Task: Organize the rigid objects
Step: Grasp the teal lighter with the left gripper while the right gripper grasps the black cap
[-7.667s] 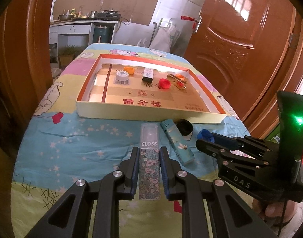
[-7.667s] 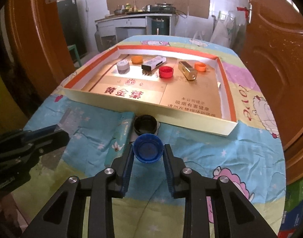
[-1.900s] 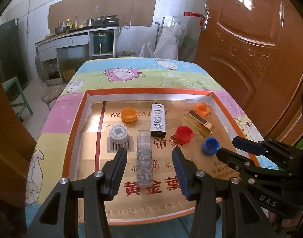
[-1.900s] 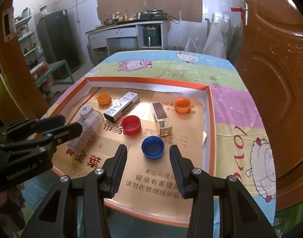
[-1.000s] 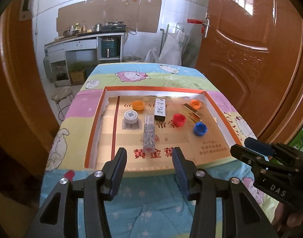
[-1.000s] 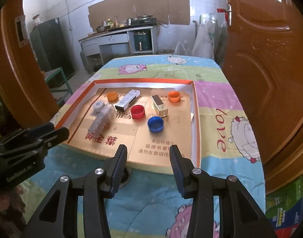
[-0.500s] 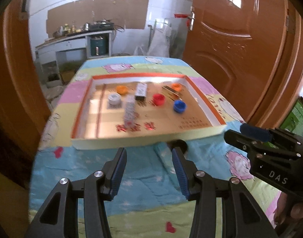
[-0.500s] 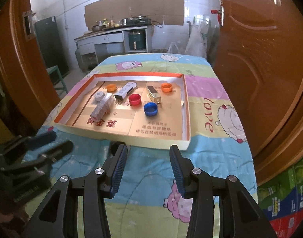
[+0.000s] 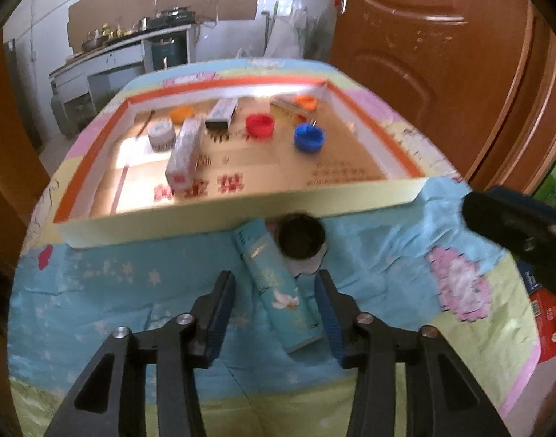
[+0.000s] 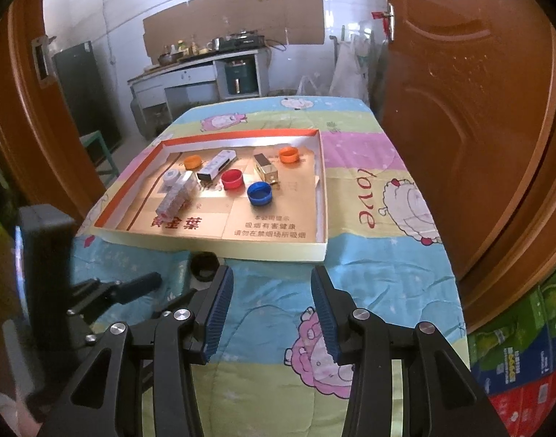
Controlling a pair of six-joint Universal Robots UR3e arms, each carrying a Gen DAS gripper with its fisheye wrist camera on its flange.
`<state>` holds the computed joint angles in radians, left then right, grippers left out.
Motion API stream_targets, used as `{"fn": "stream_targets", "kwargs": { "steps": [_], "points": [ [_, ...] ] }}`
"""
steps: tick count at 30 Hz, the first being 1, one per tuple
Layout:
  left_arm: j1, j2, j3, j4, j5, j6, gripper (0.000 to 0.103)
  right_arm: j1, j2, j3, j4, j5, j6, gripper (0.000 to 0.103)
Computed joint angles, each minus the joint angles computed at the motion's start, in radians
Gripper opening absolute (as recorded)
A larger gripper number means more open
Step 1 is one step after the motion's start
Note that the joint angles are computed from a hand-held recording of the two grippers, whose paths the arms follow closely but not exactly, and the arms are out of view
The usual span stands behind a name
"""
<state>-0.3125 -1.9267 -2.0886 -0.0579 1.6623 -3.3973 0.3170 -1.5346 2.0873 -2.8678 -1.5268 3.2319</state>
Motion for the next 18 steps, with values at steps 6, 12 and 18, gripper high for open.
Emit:
{"fn": "stream_targets", "kwargs": {
  "steps": [6,12,18],
  "points": [
    [0.060,0.038,-0.094,0.094,-0.049,0.027,0.022,0.003,0.035,0.006,-0.021,0.032,-0.009,0.046],
    [0.140,0.132,-0.227,0.151,-0.078,0.060,0.022,0.029,0.152,-0.038,-0.056,0.120,-0.037,0.046],
    [0.221,0.237,-0.322,0.153,-0.091,0.095,0.022,0.113,0.372,-0.255,-0.008,0.081,-0.041,0.046]
  ]
}}
